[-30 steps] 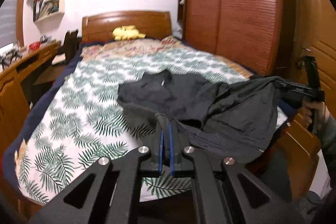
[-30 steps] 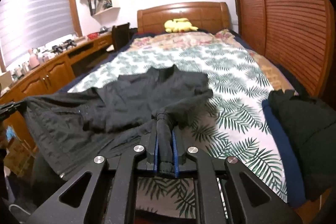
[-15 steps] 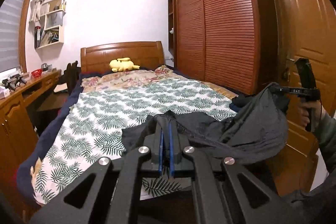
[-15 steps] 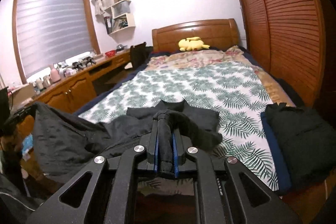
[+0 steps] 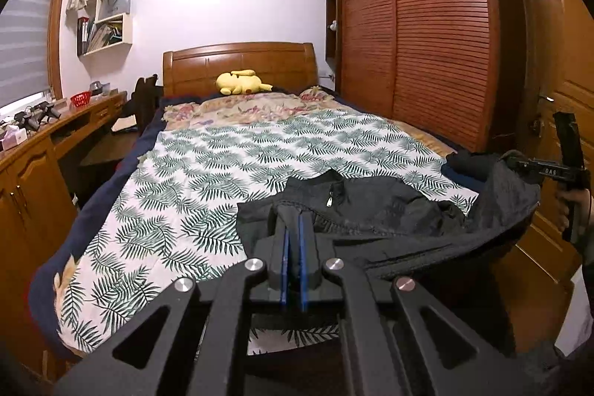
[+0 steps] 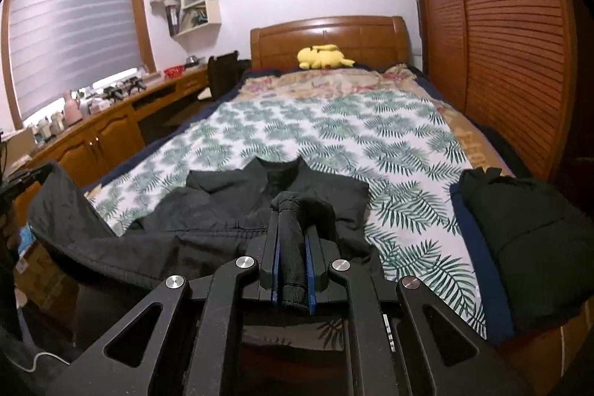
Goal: Fold large clothes
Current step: 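Lift the hem with both grippers and carry it over toward the collar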
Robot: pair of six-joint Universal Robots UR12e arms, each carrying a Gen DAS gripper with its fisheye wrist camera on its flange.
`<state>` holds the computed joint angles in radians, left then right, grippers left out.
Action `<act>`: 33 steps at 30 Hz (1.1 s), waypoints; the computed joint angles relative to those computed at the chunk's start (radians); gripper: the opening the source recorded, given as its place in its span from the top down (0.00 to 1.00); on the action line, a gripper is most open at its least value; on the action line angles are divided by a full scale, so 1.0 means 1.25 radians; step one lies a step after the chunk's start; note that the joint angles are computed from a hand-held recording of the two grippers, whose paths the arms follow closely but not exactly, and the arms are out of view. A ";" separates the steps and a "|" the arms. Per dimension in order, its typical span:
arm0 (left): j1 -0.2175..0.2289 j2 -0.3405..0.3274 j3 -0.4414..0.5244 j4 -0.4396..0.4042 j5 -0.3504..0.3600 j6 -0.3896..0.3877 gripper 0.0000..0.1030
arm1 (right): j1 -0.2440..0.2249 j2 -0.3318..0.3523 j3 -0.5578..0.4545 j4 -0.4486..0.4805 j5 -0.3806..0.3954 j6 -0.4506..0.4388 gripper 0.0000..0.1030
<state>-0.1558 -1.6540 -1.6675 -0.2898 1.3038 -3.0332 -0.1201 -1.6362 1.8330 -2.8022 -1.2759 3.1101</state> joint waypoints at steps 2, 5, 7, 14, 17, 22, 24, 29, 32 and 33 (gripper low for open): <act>-0.003 -0.003 0.000 -0.002 0.005 0.003 0.98 | -0.002 0.000 0.005 0.006 0.006 -0.004 0.92; -0.008 -0.009 -0.004 0.023 0.026 -0.006 0.98 | -0.017 0.001 0.015 0.005 0.064 0.015 0.92; -0.014 -0.021 0.001 0.034 0.051 -0.010 0.98 | -0.025 0.006 0.023 -0.013 0.084 0.024 0.92; -0.023 -0.104 0.080 0.007 0.079 -0.017 0.98 | -0.021 0.071 -0.007 -0.017 0.054 0.022 0.92; -0.036 -0.155 0.126 0.014 0.127 -0.031 0.98 | -0.015 0.118 -0.027 -0.037 0.033 0.024 0.92; -0.052 -0.239 0.211 0.001 0.188 -0.032 0.98 | -0.015 0.196 -0.068 -0.045 0.016 0.050 0.91; -0.050 -0.267 0.243 -0.007 0.189 -0.047 0.98 | -0.017 0.223 -0.086 -0.050 0.014 0.070 0.91; -0.052 -0.344 0.355 -0.066 0.206 -0.067 0.98 | -0.033 0.278 -0.143 -0.088 0.038 0.135 0.91; -0.063 -0.389 0.419 -0.081 0.245 -0.040 0.98 | -0.031 0.309 -0.199 -0.058 0.030 0.112 0.91; -0.064 -0.401 0.439 -0.088 0.251 -0.038 0.98 | -0.026 0.322 -0.223 -0.045 0.012 0.089 0.91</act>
